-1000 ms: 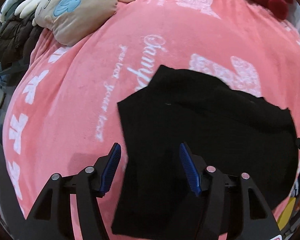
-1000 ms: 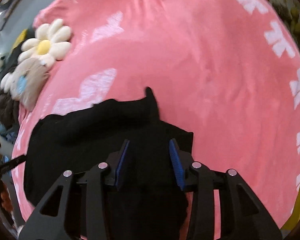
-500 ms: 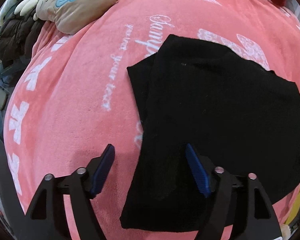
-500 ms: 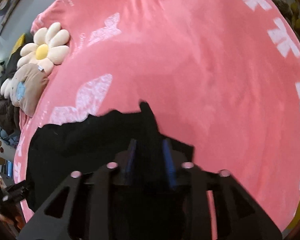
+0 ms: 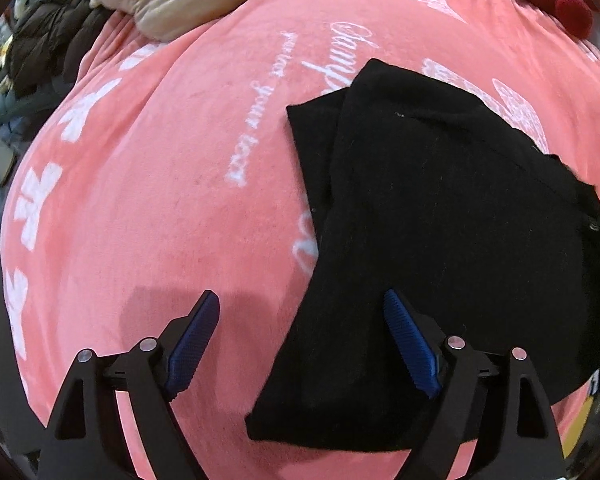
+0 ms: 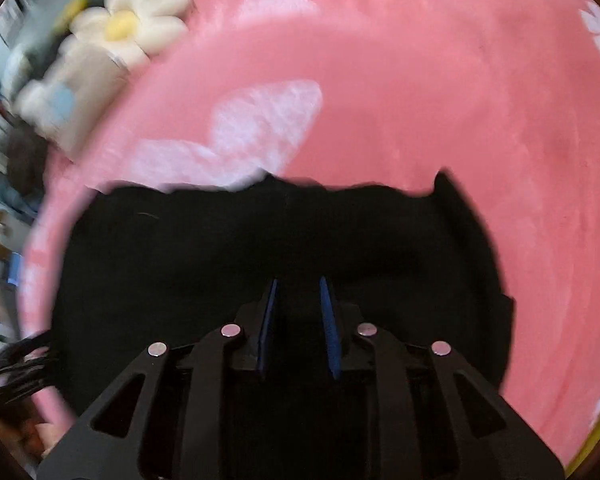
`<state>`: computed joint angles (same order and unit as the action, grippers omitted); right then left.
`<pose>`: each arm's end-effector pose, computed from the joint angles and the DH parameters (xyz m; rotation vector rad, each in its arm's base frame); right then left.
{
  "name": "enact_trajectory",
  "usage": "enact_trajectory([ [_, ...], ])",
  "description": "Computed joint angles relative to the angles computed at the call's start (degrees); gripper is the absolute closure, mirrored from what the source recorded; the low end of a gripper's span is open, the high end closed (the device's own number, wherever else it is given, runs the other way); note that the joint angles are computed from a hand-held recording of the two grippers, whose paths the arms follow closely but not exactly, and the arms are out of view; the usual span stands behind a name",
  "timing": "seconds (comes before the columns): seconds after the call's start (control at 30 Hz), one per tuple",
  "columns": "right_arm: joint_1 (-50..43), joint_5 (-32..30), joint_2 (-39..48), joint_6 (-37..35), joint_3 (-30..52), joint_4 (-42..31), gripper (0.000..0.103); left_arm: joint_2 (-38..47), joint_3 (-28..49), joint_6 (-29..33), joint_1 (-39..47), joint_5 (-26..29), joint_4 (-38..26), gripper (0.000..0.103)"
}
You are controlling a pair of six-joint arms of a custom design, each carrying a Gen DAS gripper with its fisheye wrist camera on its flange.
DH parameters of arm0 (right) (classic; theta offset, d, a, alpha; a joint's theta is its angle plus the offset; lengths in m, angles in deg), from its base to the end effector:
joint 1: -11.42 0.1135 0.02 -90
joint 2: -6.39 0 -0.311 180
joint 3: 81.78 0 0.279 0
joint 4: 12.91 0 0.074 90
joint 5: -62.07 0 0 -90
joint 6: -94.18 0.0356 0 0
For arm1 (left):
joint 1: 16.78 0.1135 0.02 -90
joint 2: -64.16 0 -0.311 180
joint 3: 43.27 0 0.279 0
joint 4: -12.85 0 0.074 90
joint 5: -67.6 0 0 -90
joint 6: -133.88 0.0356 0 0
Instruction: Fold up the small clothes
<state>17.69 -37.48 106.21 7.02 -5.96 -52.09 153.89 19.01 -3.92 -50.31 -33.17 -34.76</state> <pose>0.3742 0.0471 0.2091 -0.1333 2.6726 0.2734 0.2489 -0.1570 0.1906 -0.3851 2.7959 -0.0393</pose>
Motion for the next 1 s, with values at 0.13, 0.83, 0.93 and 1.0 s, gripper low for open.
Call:
enact_trajectory([
  [0.13,4.6,-6.1,-4.2,7.3,0.3,1.3,0.081,-2.4,-2.2,-0.5,0.7,2.6,0.7,0.021],
  [0.83,29.0,9.9,19.5,2.6,27.6,-10.4,0.095,-13.3,-9.9,-2.2,-2.1,5.7,1.4,0.022],
  [0.93,30.2,8.0,19.2,2.5,30.8,-10.8,0.100,-13.5,-11.5,-2.2,-1.9,6.6,2.5,0.022],
  [1.0,31.3,9.2,20.4,0.6,32.4,-10.1,0.100,-13.2,-12.4,-2.8,-2.0,7.2,3.7,0.022],
])
